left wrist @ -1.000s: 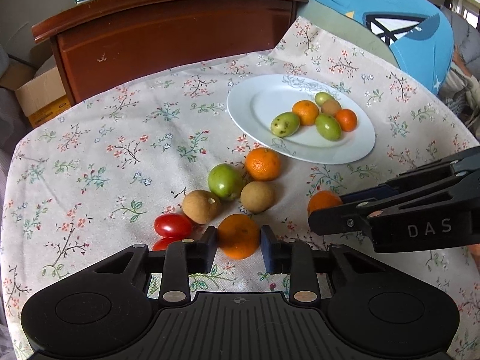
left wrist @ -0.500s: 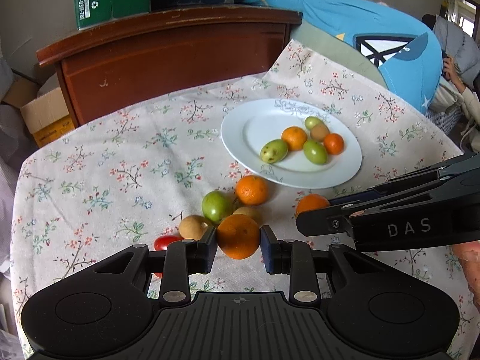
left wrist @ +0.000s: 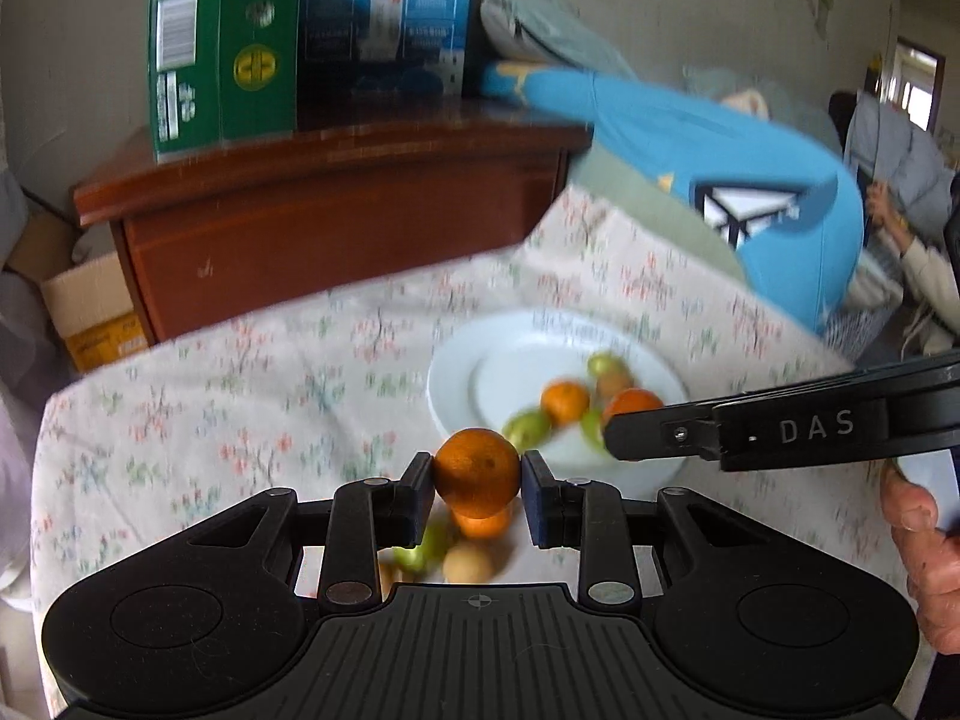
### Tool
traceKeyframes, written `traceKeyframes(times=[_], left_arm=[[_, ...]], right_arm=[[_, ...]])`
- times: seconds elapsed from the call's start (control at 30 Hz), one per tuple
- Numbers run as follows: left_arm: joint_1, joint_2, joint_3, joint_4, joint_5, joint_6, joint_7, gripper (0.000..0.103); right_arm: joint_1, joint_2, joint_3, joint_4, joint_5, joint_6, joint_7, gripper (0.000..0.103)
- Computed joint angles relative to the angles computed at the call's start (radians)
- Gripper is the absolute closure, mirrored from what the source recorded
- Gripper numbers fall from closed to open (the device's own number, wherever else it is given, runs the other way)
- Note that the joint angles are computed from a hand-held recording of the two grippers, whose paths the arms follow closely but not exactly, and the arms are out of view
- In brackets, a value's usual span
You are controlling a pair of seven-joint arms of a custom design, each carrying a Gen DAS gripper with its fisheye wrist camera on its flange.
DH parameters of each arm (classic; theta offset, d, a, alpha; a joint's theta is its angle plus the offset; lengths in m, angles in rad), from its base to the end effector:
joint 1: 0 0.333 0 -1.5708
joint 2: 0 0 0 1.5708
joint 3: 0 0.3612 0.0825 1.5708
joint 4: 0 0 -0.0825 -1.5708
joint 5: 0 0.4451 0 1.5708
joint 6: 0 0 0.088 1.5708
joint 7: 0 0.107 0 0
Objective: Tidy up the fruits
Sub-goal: 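Carry both tangerines over the plate and open both grippers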
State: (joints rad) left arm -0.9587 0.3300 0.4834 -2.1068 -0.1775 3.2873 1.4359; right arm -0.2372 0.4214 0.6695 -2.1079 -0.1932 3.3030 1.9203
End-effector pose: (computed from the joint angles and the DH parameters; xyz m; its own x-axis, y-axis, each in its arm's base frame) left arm 0.6046 -0.3164 0.3833 -0.2783 -0.9576 0.0749 -0.6162 0.1182 -0.7787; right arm 0.6270 0.2719 0.3573 0.2732 -0.8815 -0.3852 -0.7328 0.0687 -0.6769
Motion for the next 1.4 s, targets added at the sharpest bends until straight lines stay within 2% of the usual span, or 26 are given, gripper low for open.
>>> traceKeyframes(times=[0.07,0.17,0.3,0.43,0.53,0.63,0.67,0.73,0.8,0.9,0.93,1.03,1.17,1.4], left_arm=[[0.04,0.0,-0.038,0.018,-0.003,0.011,-0.005,0.075],[0.141,-0.001,-0.138,0.047,-0.007,0.017,-0.008,0.075],[0.179,0.014,-0.169,0.077,-0.018,0.023,-0.003,0.075],[0.29,0.03,-0.276,0.109,-0.008,0.014,-0.02,0.075],[0.302,0.06,-0.282,0.14,0.003,0.004,-0.043,0.075],[0.426,0.087,-0.407,0.171,0.032,-0.004,-0.07,0.075],[0.45,0.098,-0.432,0.184,0.041,-0.01,-0.08,0.075],[0.464,0.12,-0.443,0.207,0.058,-0.02,-0.1,0.075],[0.468,0.143,-0.445,0.233,0.075,-0.028,-0.12,0.075],[0.497,0.178,-0.474,0.271,0.096,-0.039,-0.148,0.075],[0.507,0.188,-0.483,0.282,0.102,-0.044,-0.156,0.075],[0.532,0.218,-0.507,0.313,0.122,-0.057,-0.178,0.075],[0.543,0.244,-0.515,0.338,0.141,-0.076,-0.209,0.075],[0.587,0.272,-0.56,0.367,0.166,-0.088,-0.24,0.074]], right_arm=[[0.03,-0.017,-0.041,0.001,0.014,0.021,0.013,0.073],[0.039,-0.027,-0.07,0.005,0.004,0.046,0.049,0.073],[0.073,-0.038,-0.128,0.012,-0.018,0.067,0.105,0.073],[0.066,-0.035,-0.143,0.025,-0.061,0.075,0.163,0.073],[0.056,-0.017,-0.143,0.045,-0.089,0.076,0.202,0.073],[0.108,-0.001,-0.198,0.072,-0.07,0.058,0.218,0.073],[0.11,0.008,-0.199,0.08,-0.066,0.051,0.22,0.073],[0.11,0.03,-0.196,0.101,-0.057,0.031,0.214,0.073],[0.149,0.041,-0.233,0.117,-0.023,0.014,0.2,0.073],[0.128,0.073,-0.202,0.14,0.019,-0.019,0.178,0.073],[0.135,0.079,-0.208,0.146,0.034,-0.025,0.169,0.073],[0.188,0.089,-0.259,0.164,0.082,-0.04,0.144,0.073],[0.201,0.113,-0.264,0.19,0.135,-0.062,0.105,0.073],[0.276,0.132,-0.336,0.22,0.229,-0.08,0.064,0.07]])
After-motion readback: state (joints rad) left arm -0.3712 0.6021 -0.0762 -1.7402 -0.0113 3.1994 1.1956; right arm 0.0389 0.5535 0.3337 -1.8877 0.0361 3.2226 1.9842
